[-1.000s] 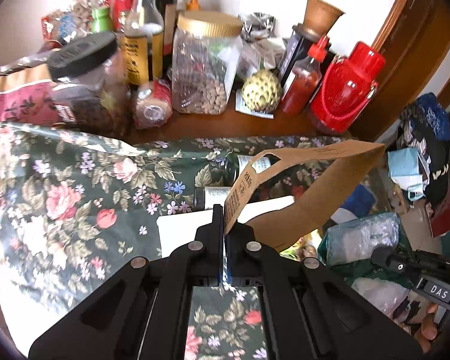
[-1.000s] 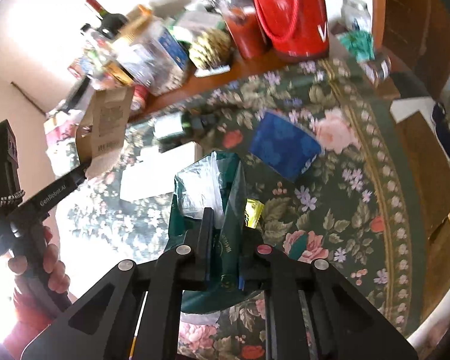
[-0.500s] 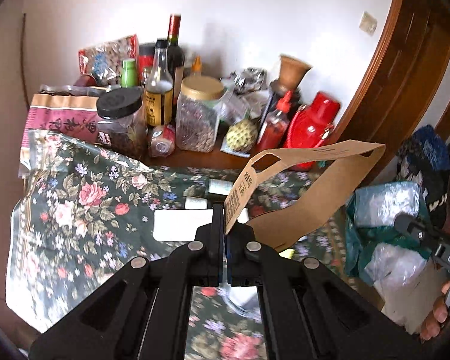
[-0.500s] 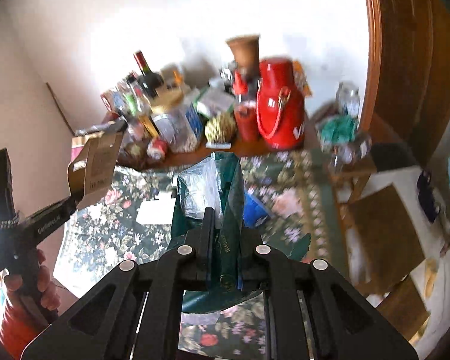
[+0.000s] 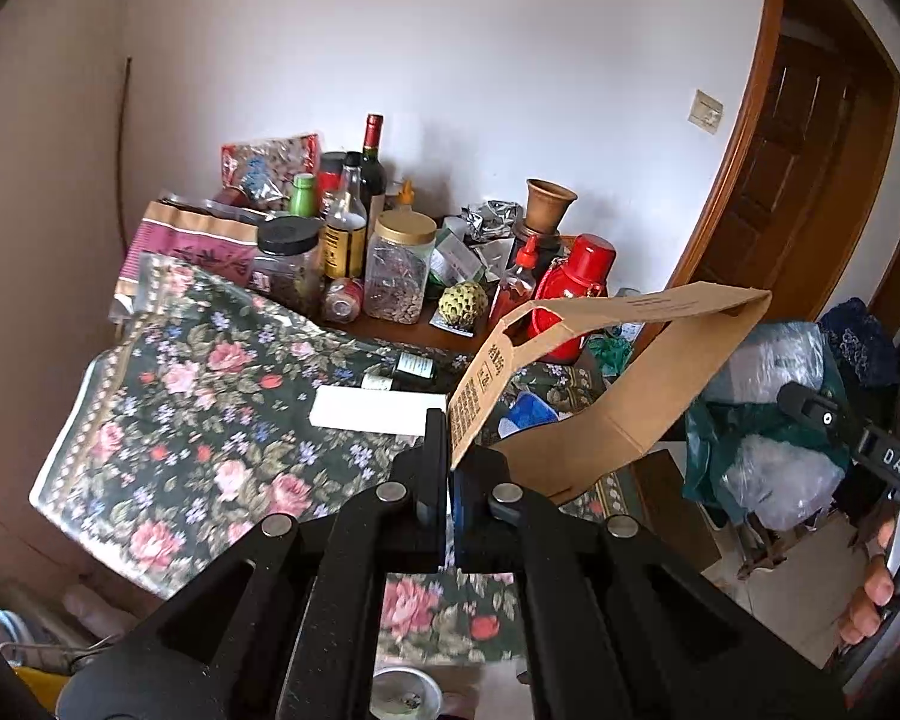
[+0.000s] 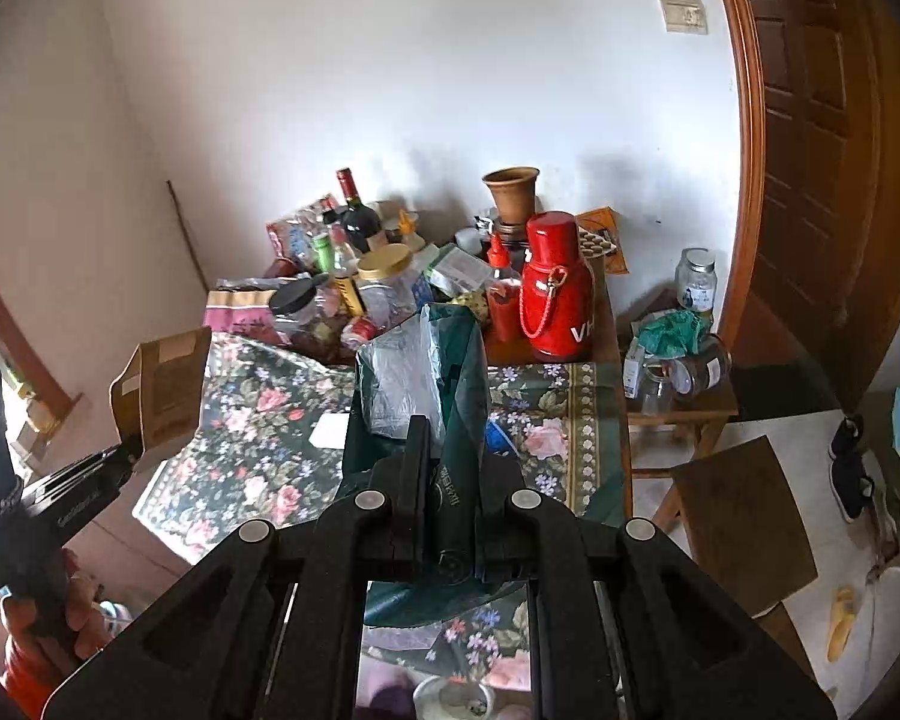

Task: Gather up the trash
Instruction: 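Lift the green bag and cardboard box off the table with both grippers, then carry both items over the bucket and open the right gripper to drop the bag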

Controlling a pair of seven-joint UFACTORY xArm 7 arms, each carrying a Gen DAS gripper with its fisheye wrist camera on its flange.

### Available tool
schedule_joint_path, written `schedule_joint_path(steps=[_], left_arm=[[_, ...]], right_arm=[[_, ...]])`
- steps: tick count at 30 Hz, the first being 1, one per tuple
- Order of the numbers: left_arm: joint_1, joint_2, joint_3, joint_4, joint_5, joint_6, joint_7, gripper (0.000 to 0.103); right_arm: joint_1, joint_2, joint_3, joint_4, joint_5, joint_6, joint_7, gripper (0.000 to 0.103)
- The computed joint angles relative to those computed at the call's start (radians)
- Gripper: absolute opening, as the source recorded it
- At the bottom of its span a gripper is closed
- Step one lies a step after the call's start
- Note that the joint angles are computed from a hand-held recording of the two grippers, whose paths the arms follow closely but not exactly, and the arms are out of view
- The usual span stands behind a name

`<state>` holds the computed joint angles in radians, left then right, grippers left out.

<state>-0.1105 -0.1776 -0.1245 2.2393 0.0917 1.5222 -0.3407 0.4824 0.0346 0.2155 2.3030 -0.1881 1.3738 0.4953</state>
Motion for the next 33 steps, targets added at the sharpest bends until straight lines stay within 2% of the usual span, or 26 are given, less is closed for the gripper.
schedule_joint_path(steps=[6,10,12,20,27,33], left_arm=[[0.005,-0.112,0.022,-0.085,-0.046,-0.005,0.011,0.000],[0.007,-0.220,0.066,-0.183,-0.108,-0.034,0.073,0.000],[0.005,-0.272,0.090,-0.224,-0.134,-0.022,0.116,0.000],[0.009,-0.457,0.175,-0.307,-0.195,0.141,0.206,0.000],[-0.003,-0.574,0.218,-0.327,-0.215,0.290,0.237,0.000],[-0.017,-0.630,0.219,-0.351,-0.230,0.375,0.237,0.000]], right_arm=[[0.005,-0.099,0.050,-0.104,-0.051,-0.034,0.060,0.010],[0.011,-0.152,0.124,-0.152,-0.135,-0.012,0.167,0.010],[0.009,-0.170,0.166,-0.165,-0.173,0.006,0.214,0.010],[0.054,-0.200,0.371,-0.180,-0.338,0.145,0.457,0.010],[0.055,-0.222,0.517,-0.188,-0.370,0.269,0.594,0.010],[0.027,-0.245,0.593,-0.195,-0.331,0.351,0.662,0.010]])
